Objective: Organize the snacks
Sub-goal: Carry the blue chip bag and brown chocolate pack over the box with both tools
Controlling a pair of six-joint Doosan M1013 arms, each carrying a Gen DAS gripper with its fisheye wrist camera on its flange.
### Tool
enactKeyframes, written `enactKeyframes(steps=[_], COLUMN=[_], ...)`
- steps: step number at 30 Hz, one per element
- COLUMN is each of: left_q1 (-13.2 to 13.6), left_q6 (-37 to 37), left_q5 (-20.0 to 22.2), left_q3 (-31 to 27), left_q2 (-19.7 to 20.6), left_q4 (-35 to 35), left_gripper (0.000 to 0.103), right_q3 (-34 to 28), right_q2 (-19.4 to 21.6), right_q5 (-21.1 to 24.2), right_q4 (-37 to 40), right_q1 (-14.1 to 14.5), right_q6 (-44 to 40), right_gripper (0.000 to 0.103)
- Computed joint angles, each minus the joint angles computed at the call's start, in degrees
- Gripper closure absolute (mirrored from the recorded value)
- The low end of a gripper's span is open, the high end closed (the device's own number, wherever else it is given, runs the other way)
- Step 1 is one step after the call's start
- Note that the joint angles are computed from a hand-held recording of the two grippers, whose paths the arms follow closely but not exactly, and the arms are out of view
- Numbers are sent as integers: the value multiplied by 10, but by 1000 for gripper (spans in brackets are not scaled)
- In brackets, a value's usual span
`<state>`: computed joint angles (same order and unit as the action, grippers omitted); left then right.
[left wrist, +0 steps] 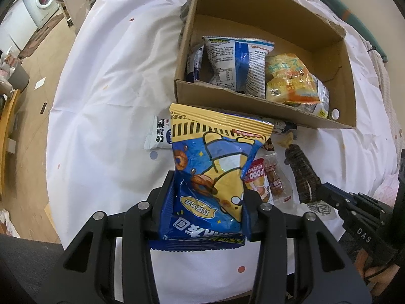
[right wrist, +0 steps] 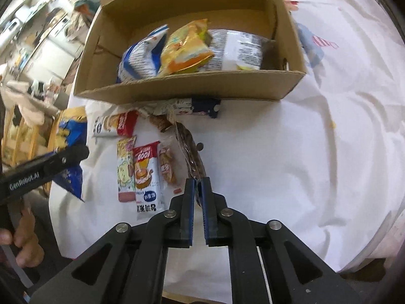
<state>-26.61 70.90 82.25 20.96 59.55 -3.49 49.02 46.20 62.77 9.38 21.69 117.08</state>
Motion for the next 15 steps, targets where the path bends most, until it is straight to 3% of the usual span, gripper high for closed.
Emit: enactKeyframes(steps=[4, 9, 12, 15], left_q1=[2, 1, 1, 1], left_q6=[-1, 9, 12, 20], left_q5=[-1, -2, -7, -18], left_q3=[0, -1, 3, 15], left_q2=[0, 0, -2, -9], left_q4=[-7, -8, -1, 5], left_gripper=[63, 63, 63, 66], right_q3=[-14, -71, -77, -60], right_q2=[12, 46, 52, 40], right_q5=[24, 77, 82, 54], right_q4=[23, -44, -33, -6], right_q1=[-1, 12, 8, 5], right_q6=[-8, -16, -7, -28], right_gripper=[88, 85, 89, 90])
